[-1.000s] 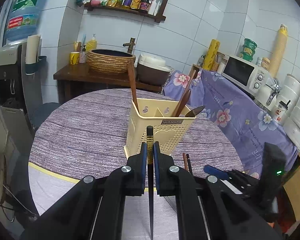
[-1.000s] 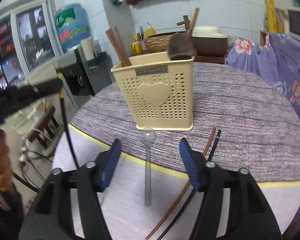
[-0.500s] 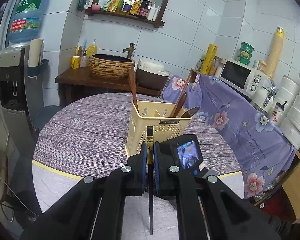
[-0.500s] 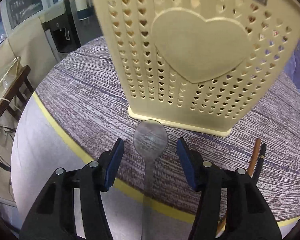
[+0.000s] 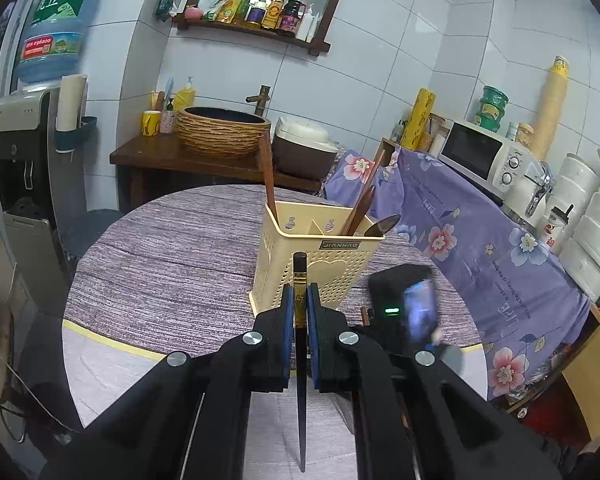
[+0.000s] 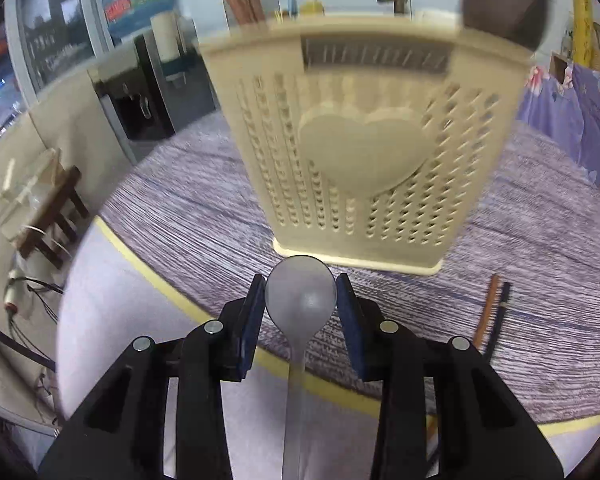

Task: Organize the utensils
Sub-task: 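Lift the plastic spoon and black chopstick and carry both above the beige holder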

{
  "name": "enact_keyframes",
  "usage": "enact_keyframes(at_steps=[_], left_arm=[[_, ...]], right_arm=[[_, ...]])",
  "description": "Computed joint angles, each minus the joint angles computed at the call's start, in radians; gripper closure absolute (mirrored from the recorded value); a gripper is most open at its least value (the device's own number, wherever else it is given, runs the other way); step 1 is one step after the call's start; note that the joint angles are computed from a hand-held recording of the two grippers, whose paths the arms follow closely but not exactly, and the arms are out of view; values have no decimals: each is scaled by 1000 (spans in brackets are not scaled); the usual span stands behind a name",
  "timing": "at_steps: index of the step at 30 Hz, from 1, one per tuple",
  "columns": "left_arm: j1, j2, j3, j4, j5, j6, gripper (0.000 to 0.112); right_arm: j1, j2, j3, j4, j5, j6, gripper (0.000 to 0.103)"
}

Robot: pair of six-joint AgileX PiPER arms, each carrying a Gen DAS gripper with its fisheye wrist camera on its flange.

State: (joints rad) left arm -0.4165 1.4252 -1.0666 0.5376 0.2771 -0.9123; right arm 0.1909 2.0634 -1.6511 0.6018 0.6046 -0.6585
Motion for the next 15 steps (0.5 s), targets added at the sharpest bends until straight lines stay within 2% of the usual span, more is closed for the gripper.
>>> enact_keyframes(at_steps=[4,7,11,15], left_arm=[[5,-1,7,1,-9,-5,104],[6,-3,9,6,-12,-14,104],[7,-5,11,10,-12,-21,104],[-4,-7,6,33,0,-40,104]], right_arm=[[-80,-172,171,250,14,-226,66],[-131,-263,249,339,39,-312,66],[-149,-322,303,371,28,-351,66],[-163,-327,304,381,40,-358,66]])
